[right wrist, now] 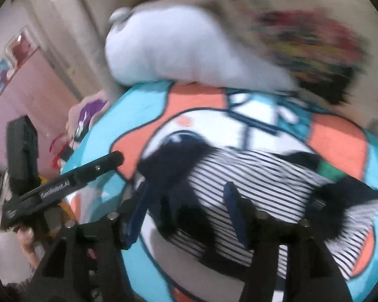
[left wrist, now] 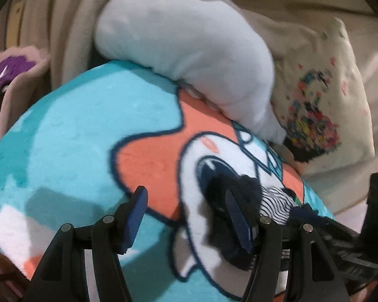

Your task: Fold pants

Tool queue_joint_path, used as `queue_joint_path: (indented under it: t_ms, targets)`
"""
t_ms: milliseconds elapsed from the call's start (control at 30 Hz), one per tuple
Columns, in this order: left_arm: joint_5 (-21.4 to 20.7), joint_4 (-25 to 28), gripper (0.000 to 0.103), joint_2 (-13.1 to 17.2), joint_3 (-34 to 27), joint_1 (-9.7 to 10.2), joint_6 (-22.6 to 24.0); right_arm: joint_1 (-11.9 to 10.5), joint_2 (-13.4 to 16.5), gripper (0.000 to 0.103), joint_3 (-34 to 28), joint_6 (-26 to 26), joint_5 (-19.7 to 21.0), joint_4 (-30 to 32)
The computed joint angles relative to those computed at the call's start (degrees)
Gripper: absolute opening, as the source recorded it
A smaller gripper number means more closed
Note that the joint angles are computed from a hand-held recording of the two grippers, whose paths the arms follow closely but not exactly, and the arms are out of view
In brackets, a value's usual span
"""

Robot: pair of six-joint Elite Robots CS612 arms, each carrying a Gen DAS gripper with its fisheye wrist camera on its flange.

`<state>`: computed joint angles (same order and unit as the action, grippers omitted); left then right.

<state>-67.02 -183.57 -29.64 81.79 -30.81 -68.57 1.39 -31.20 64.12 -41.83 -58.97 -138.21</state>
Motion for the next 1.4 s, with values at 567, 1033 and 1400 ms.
queue_joint_path:
  t_ms: [567,1033,1400]
  targets:
    - [-0.88,-6.42,0.068,0.00,3.80,-0.12,-4.11,5.04,3.63,0.028,-1.63,5.89,-14.87,-10.42]
    - [-8.85,2.78,0.068,3.84,-10.00,-1.50,10.97,-4.27,1.18,0.028,-2.02,13.27,9.75,-6.15]
    - [-16.28,14.95,0.068,9.18,-25.55,-2.13,19.41,-9.36,6.66,0.045,-8.23,28.57,2.67,-10.97]
